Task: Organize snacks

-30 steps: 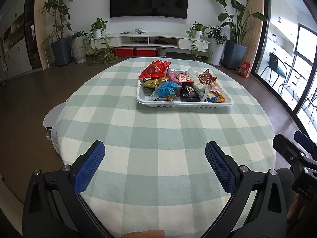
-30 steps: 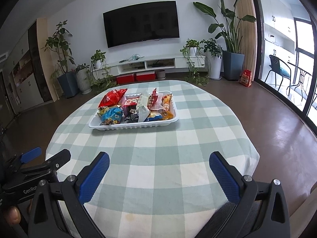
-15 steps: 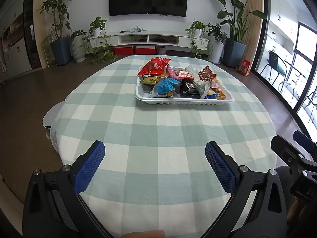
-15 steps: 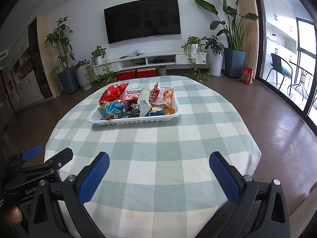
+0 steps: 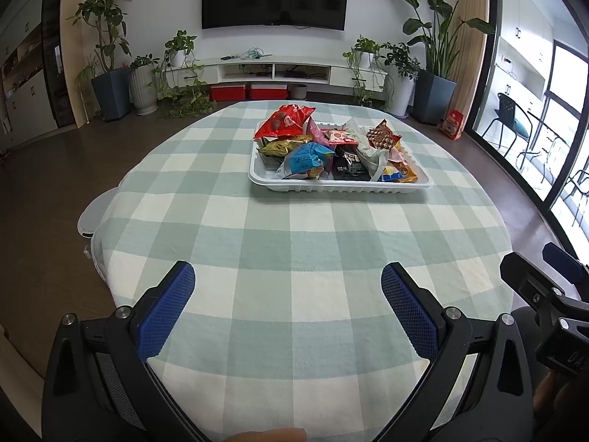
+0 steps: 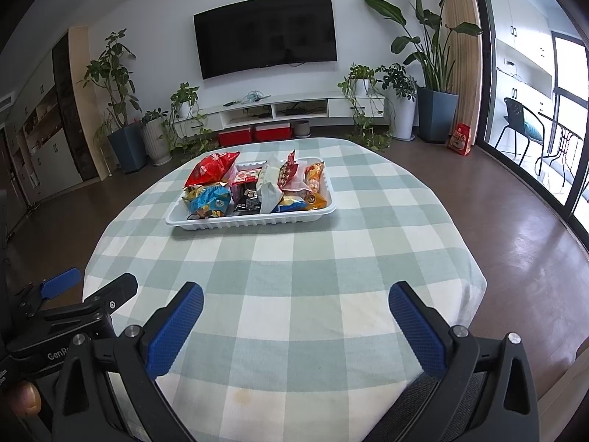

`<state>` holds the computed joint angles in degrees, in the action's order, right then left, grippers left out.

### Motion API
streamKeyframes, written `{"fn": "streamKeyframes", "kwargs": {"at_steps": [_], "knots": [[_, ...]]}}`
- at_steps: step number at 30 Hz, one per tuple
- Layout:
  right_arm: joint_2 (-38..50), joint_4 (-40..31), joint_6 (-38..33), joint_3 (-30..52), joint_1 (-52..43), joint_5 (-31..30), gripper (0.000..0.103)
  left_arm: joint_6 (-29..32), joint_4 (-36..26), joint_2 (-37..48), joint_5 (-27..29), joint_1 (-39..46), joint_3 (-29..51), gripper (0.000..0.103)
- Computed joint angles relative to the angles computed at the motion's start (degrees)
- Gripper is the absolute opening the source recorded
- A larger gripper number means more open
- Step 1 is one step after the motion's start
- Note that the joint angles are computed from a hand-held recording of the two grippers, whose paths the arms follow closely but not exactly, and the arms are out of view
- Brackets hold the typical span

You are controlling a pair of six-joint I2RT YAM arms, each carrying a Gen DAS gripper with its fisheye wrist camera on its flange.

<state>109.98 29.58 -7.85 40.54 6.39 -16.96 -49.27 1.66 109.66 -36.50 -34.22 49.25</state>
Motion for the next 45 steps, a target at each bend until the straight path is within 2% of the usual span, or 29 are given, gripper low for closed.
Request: {"fn": "streamKeyframes", "kwargs": {"at_steps": [24, 29, 45], "knots": [[-0.52, -0.9, -0.04, 0.08, -0.01, -0.02, 0.103, -0.13, 0.08, 0.03, 0.23, -0.11, -0.06, 0.103], [-0.66, -1.1, -0.09, 0.09, -0.04, -0.06, 0.103, -0.32, 2.12, 1.0, 0.47, -0.39, -0.6, 0.103], [-0.98, -1.52, -0.1, 0.02, -0.05, -0.04, 0.103, 0.02, 1.16, 0.45, 0.67, 0.05, -0.44, 0.103]]}}
